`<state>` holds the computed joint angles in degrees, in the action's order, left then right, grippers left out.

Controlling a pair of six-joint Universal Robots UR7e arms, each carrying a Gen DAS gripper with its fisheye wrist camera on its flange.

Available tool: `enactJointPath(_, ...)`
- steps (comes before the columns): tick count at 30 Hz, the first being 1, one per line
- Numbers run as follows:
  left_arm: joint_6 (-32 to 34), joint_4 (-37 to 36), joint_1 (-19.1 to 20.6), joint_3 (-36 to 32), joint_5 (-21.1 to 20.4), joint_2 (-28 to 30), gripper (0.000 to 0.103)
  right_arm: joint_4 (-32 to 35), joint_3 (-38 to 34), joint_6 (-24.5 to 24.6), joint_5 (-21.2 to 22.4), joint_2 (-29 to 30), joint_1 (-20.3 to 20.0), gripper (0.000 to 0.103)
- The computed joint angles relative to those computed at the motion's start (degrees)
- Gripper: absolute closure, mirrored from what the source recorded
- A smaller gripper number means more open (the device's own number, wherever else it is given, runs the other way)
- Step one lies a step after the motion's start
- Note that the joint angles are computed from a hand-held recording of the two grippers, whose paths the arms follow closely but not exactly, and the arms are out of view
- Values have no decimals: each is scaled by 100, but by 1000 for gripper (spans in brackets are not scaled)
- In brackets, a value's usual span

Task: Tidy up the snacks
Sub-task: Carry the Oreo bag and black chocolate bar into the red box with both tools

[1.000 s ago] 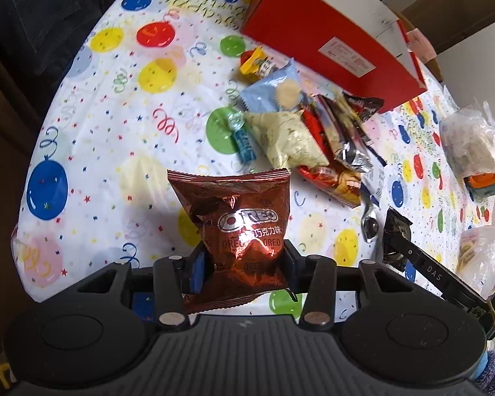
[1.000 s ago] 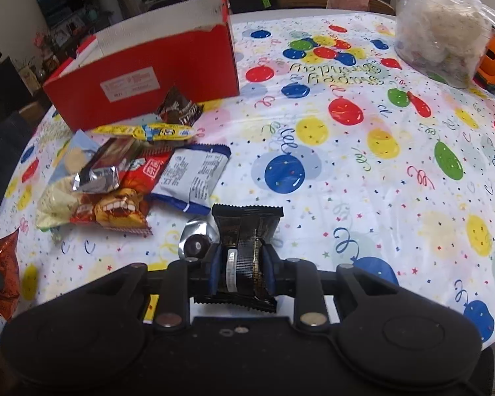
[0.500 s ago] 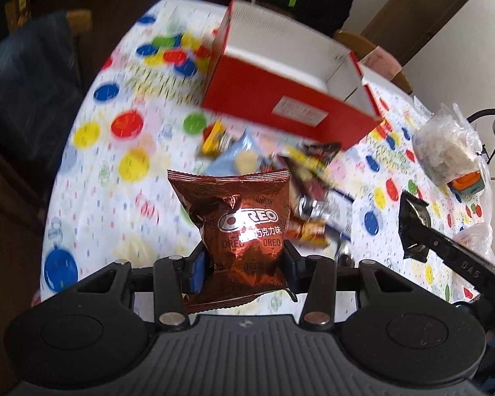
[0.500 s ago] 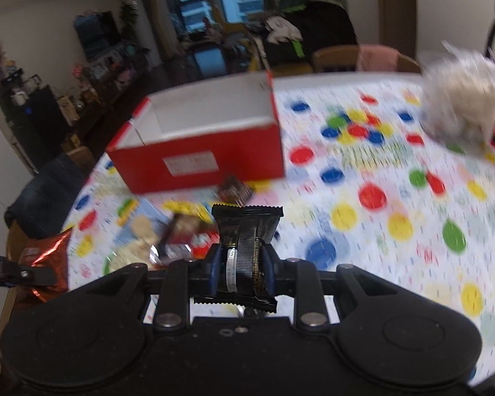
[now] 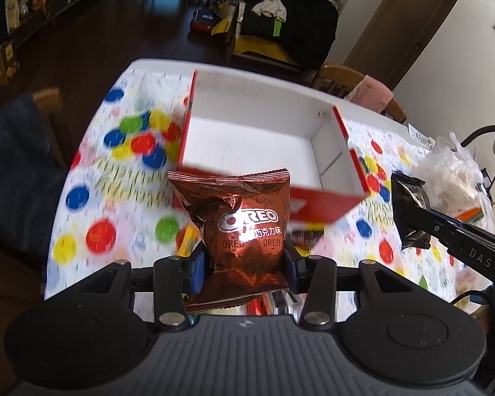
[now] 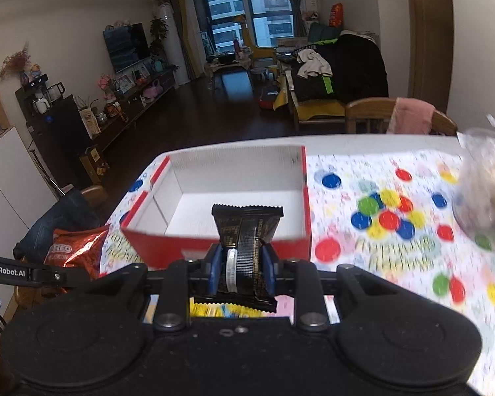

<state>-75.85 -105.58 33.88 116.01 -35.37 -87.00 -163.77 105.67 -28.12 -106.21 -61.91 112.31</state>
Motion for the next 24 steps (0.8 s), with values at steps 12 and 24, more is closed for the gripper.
enactJointPath(12, 1511, -487, 1000, -1356, 249, 1017, 58, 817, -1644, -68, -4, 1222, -42, 78)
enactJointPath(24, 2141, 39, 1992, -2778, -35, 2014, 58, 1985, -3256, 27, -286, 2418, -47, 78)
